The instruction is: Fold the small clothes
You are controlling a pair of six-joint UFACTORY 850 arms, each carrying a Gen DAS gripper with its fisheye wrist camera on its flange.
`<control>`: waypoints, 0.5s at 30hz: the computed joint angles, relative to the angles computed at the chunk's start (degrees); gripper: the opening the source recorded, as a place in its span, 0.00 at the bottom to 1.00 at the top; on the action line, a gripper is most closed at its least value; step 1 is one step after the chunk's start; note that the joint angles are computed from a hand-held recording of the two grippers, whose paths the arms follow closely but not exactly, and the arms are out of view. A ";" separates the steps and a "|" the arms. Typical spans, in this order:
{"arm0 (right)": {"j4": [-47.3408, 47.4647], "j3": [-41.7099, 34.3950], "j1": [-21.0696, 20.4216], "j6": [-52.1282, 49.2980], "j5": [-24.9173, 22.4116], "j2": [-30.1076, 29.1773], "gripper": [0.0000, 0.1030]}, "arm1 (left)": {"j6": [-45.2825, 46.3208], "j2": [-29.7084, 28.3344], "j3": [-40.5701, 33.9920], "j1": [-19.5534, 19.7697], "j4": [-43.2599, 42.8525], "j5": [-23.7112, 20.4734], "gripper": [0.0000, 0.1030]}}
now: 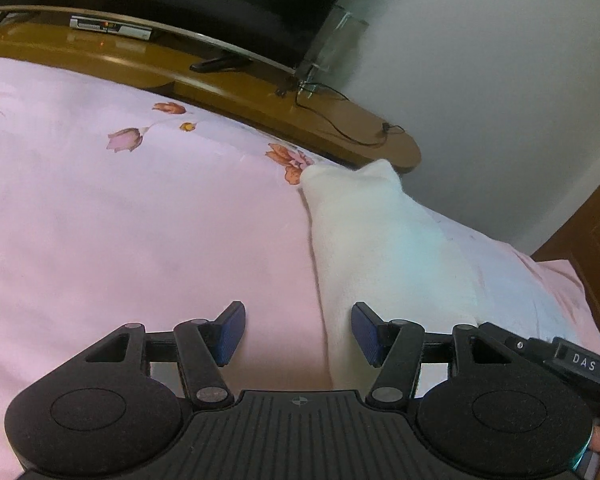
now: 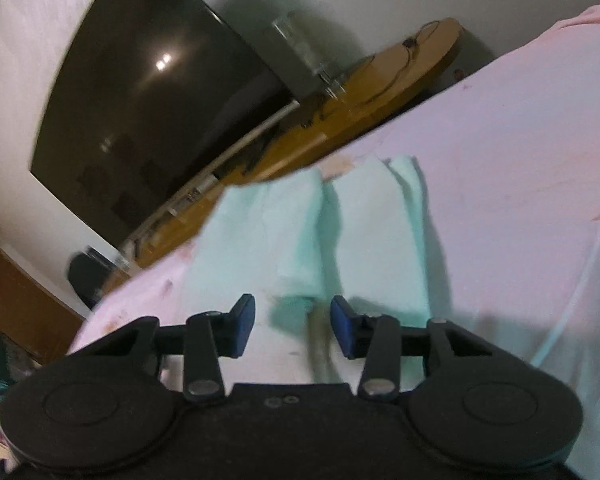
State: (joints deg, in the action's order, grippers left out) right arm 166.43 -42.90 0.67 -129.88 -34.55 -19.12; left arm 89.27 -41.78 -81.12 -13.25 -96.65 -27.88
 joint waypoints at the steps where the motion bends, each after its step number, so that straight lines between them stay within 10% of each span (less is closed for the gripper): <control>1: -1.60 0.04 -0.16 1.33 -0.46 -0.18 0.40 | -0.72 -0.17 -0.12 -0.02 0.83 0.51 0.56; 15: -14.33 -2.90 -2.68 10.61 -4.16 -3.63 0.41 | -3.77 -2.30 -2.44 0.79 4.30 -1.84 0.56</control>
